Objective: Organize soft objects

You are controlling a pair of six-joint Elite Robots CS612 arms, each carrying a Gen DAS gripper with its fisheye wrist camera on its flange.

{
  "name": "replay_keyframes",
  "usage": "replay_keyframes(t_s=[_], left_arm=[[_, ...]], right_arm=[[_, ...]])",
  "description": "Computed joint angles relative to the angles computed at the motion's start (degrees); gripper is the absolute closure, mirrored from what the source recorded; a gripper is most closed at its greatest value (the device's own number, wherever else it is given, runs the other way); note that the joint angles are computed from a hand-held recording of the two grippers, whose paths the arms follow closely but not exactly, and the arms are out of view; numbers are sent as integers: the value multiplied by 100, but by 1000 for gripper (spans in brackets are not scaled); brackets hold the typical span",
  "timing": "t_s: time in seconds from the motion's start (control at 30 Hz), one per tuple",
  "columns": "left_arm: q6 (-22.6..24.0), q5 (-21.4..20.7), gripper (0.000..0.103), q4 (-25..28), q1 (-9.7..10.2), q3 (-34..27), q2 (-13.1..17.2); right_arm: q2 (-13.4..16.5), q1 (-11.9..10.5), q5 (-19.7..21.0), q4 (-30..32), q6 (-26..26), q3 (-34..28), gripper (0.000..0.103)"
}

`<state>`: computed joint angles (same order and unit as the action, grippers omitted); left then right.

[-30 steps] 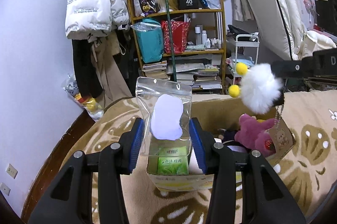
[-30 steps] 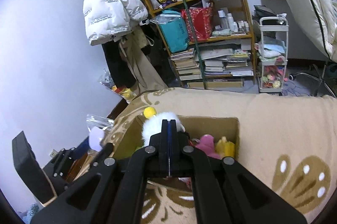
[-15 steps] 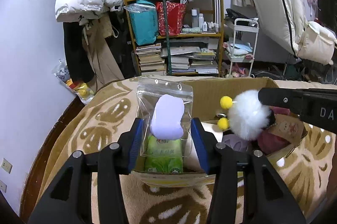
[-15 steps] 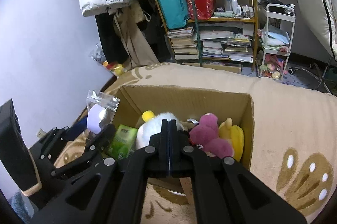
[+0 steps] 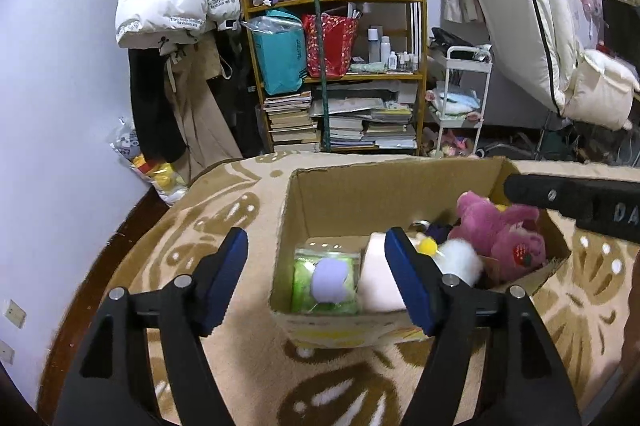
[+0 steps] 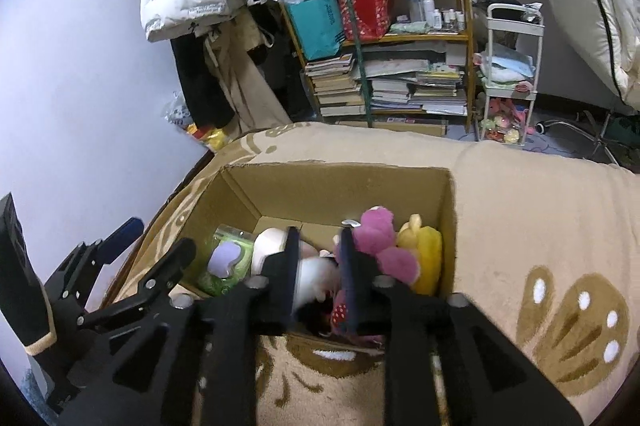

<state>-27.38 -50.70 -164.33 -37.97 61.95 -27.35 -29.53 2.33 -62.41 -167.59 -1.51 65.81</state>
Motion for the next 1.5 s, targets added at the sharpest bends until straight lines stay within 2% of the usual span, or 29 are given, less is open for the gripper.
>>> replay_keyframes(t_s=[0.07,0.13,0.2,0.27,0.47,0.63,0.8,1.0,1.27,1.5], left_arm=[[-39,22,33,-20,-24,111,-71],[-45,17,32,-45,-43,218,-147],[-57,110,20,-6,-76,349,-249],[-76,276,14,-96,-111,480,-334],[-241,469,8,-277,-202,932,-655],[-365,644,6,-463,-288,1343,-908],[-374,875,5,-590,-403,1721,-1132],[-355,1088,3,-860,-530,2100,-1335],[-222,1344,2,-1314,-691,2447,-1462],[-182,1353,2,-1570,-720,2539,-1377]], right_arm=[[-27,-13,-24,-61,103,59,56],[-61,-22,-60,-80,116,116,47],[-111,-31,-101,-110,107,196,37],[-168,-42,-127,-185,156,288,26],[-381,-53,-380,-569,156,613,0],[-593,-122,-211,-913,210,979,0],[-823,-146,-318,-1304,174,1376,0],[-1007,-171,-545,-2170,284,1801,0],[-1179,-189,-669,-2756,149,2205,0],[-1140,-193,-854,-3207,73,2377,0]])
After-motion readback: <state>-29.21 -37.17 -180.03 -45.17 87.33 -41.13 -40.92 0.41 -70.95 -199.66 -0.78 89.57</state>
